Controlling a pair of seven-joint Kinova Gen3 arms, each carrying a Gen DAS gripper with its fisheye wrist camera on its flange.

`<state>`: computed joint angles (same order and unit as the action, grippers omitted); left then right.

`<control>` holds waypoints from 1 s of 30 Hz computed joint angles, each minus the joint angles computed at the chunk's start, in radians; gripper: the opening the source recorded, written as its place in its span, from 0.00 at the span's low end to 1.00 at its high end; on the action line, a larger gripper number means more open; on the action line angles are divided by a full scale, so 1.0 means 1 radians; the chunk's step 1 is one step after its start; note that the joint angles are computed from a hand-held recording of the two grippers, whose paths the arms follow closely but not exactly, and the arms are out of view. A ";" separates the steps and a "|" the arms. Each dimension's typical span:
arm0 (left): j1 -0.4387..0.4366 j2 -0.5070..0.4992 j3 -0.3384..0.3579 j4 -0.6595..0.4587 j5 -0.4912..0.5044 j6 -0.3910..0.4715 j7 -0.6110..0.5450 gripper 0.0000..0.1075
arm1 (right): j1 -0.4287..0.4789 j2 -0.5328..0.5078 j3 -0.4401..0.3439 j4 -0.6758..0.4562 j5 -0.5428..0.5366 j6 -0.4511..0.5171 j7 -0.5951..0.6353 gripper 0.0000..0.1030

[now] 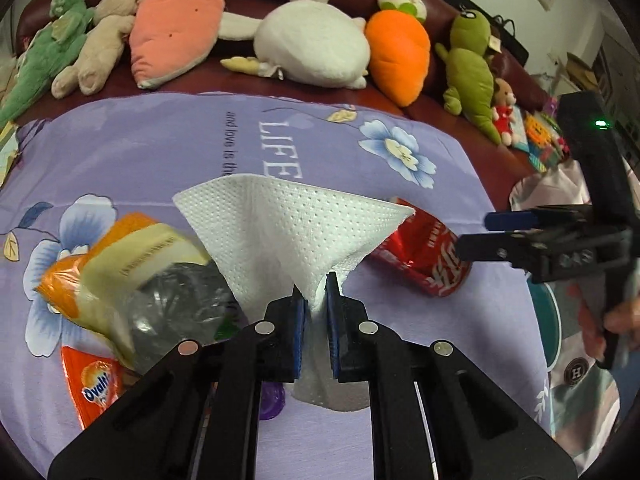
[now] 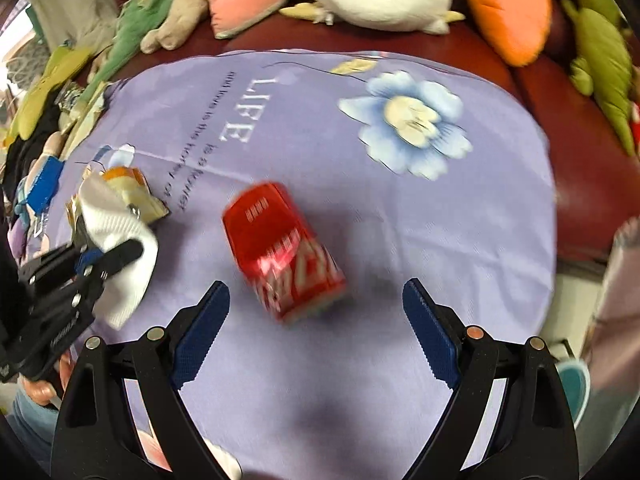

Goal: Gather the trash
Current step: 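Grasp the white napkin with the left tool while the right tool grasps the red Coca-Cola can, then carry the napkin and cola can over the teal bucket and open both tools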

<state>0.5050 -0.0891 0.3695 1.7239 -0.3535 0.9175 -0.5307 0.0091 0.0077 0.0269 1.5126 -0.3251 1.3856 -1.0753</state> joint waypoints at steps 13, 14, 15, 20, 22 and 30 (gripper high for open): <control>-0.031 0.007 -0.025 0.029 0.073 -0.045 -0.057 0.10 | 0.001 0.047 -0.023 0.066 -0.067 -0.025 0.059 0.45; -0.026 0.012 -0.021 0.024 0.070 -0.044 -0.054 0.10 | 0.008 0.036 -0.015 0.074 -0.068 -0.021 0.046 0.45; -0.019 0.017 -0.015 0.017 0.064 -0.040 -0.049 0.10 | 0.014 0.022 -0.008 0.085 -0.064 -0.020 0.037 0.44; 0.025 0.042 0.001 -0.014 0.036 -0.030 -0.015 0.10 | 0.055 -0.035 0.038 0.136 -0.064 0.006 0.052 0.44; 0.047 0.052 0.006 -0.031 0.031 -0.023 -0.006 0.10 | 0.085 -0.057 0.070 0.148 -0.084 0.021 0.065 0.44; 0.203 0.154 0.025 -0.180 -0.064 0.057 0.044 0.10 | 0.220 -0.127 0.211 0.167 -0.134 0.113 0.153 0.44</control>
<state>0.7084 0.0647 0.3942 1.5443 -0.4176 0.9744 -0.4870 0.2289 -0.1190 0.2381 1.6793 -0.4587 1.4985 -0.9226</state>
